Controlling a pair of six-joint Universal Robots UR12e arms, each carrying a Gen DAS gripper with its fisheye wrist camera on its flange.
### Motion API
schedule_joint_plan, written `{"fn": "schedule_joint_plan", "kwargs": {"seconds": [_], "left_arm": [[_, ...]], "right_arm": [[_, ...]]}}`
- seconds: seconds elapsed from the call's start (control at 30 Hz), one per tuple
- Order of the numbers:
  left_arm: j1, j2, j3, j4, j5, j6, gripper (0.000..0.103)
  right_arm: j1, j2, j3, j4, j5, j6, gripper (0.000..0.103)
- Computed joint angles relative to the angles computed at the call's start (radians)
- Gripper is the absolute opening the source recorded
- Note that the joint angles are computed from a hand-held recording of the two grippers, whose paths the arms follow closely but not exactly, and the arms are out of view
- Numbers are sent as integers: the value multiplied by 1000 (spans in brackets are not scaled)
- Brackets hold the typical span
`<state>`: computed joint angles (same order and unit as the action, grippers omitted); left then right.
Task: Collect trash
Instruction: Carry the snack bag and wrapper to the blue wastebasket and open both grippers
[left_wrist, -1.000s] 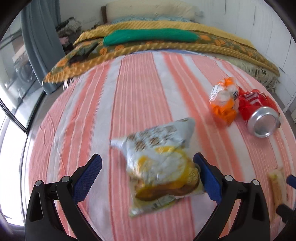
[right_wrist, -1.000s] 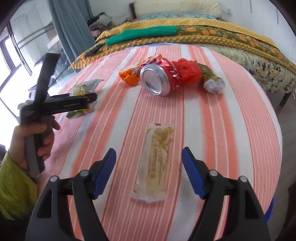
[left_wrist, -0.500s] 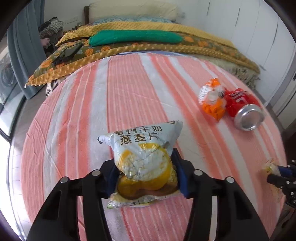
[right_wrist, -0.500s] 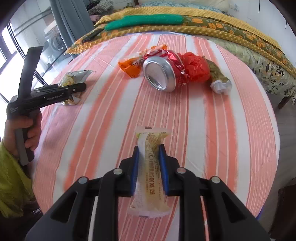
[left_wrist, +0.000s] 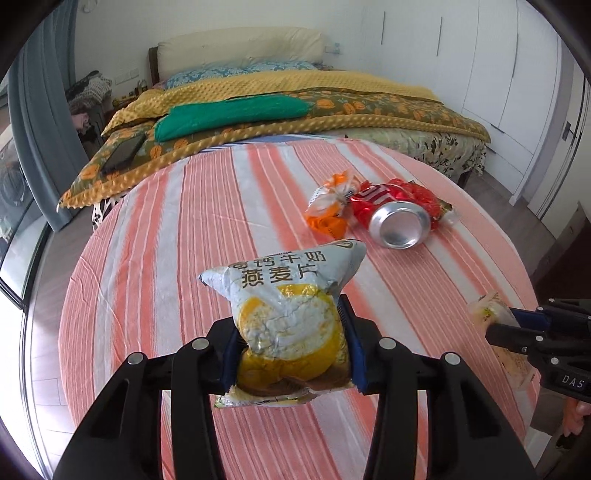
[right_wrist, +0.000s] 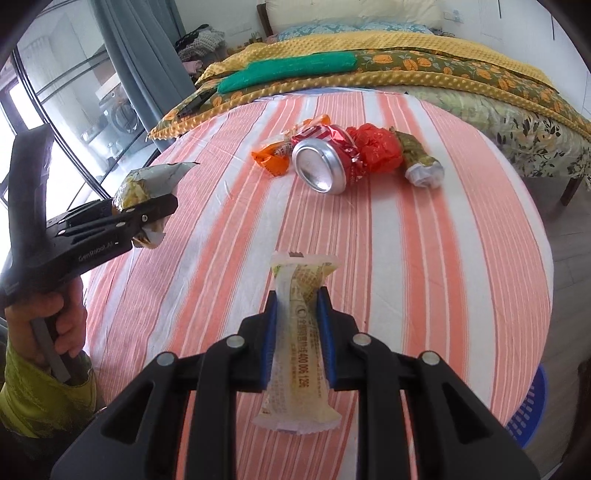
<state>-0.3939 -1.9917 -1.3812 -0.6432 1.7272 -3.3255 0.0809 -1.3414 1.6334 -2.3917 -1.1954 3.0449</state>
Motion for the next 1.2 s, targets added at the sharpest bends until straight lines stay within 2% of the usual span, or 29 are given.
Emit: {"fn": "schedule_joint_plan", "kwargs": {"seconds": [0.17, 0.23, 0.3, 0.43, 0.57, 0.67, 0.73, 0.83, 0.9, 0.97, 1.2], "left_arm": [[-21, 3, 7, 2, 1, 19, 45], [-25, 2, 9, -2, -36, 23, 45], [-30, 1, 10, -15, -105, 27, 45], [-58, -14, 24, -39, -173, 51, 45], [-97, -34, 53, -62, -253, 102, 45], [-132, -57, 91, -87, -310, 156, 45], [-156, -88, 138, -122, -368, 183, 45], [-189, -141, 215, -167, -407, 202, 45], [-212, -190, 284, -213, -432, 210, 45], [-232, -240, 351, -260, -455, 215, 46], [-289, -406, 555, -394, -432, 204, 46]], "right_arm": [[-20, -19, 28, -34, 25, 25, 21], [-34, -27, 42, -48, 50, 48, 21], [-46, -36, 56, -54, 60, 66, 21], [-80, -66, 99, -74, 82, 99, 21], [-144, -122, 171, -111, 99, 153, 21], [-210, -176, 235, -138, 59, 192, 21], [-253, -204, 270, -139, 15, 206, 21], [-319, -224, 311, -135, -30, 233, 21], [-352, -221, 325, -136, -54, 239, 21], [-385, -211, 336, -140, -46, 248, 21], [-454, -172, 368, -149, -11, 303, 21]]}}
